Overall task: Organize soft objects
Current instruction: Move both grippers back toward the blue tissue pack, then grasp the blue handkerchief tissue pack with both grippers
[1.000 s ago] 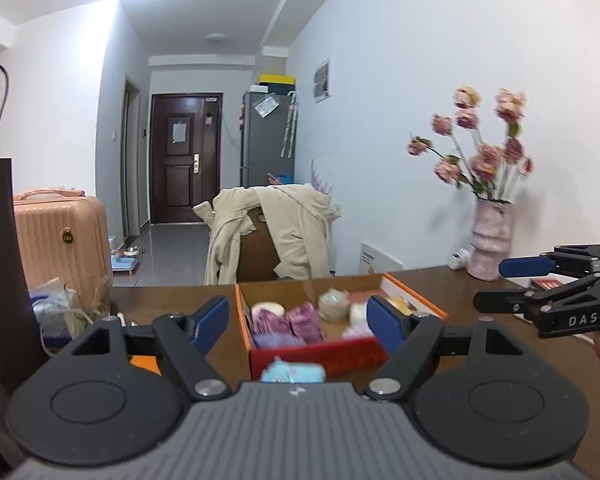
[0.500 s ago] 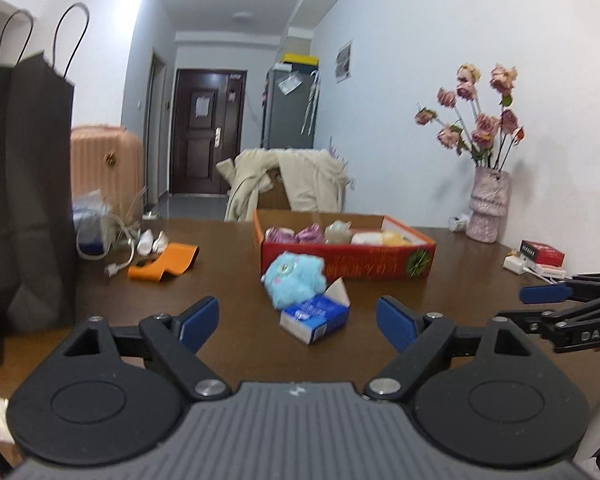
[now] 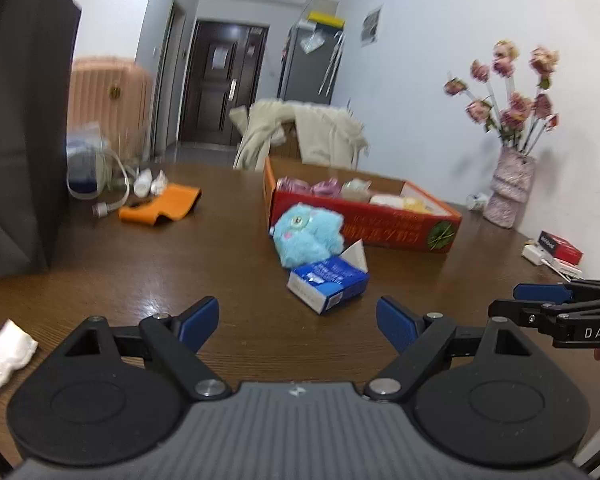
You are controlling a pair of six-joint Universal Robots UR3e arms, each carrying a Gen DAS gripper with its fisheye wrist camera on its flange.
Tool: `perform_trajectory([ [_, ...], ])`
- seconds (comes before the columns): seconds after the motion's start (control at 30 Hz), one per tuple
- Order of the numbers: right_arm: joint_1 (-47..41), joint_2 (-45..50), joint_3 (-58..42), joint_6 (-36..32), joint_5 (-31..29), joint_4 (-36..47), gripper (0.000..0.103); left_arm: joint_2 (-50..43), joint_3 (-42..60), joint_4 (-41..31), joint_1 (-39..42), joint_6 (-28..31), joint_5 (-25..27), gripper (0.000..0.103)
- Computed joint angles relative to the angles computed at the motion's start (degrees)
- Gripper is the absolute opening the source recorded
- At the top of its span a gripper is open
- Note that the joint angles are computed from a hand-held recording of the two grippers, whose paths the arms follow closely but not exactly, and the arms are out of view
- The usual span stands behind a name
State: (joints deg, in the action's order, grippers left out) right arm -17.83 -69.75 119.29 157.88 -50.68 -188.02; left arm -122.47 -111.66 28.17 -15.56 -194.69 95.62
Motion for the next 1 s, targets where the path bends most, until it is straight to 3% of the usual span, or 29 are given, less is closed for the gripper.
perform_trajectory([
  [0.2,5.7,11.58,-19.31,2.95,-3.9,10.35,0.058,-4.97,14.8,-17.76,3.34,-1.33,-6.07,0.083],
  [0.37,9.61,24.35,-41.64,6.8,-3.36,22.36,0.045,-11.44,28.88,-27.97,5.33,-2.9,-10.87,0.059],
  [0.43,10.75,29.55,-50.49,8.06,-2.48,26.58,0.04,-13.91,34.02,-31.5,6.19,-3.4,-13.06,0.044],
  [0.6,11.59,41.77,-70.35,9.25,2.54,39.05,0.025,-20.26,43.69,-36.68,7.74,-3.65,-16.42,0.032],
  [0.7,10.39,44.49,-73.67,11.22,6.43,41.71,0.025,-21.96,44.17,-34.51,9.71,-5.73,-20.17,0.028],
  [0.9,10.13,37.85,-60.83,11.44,5.38,34.86,0.022,-24.08,46.49,-34.1,11.58,-7.05,-24.54,0.024],
  [0.97,10.36,37.72,-60.38,11.93,4.69,33.6,0.021,-23.67,46.13,-34.31,11.55,-7.83,-24.33,0.029],
  [1.0,10.4,37.92,-60.53,12.47,4.6,33.32,0.021,-23.08,45.84,-35.18,11.56,-8.01,-24.2,0.04],
])
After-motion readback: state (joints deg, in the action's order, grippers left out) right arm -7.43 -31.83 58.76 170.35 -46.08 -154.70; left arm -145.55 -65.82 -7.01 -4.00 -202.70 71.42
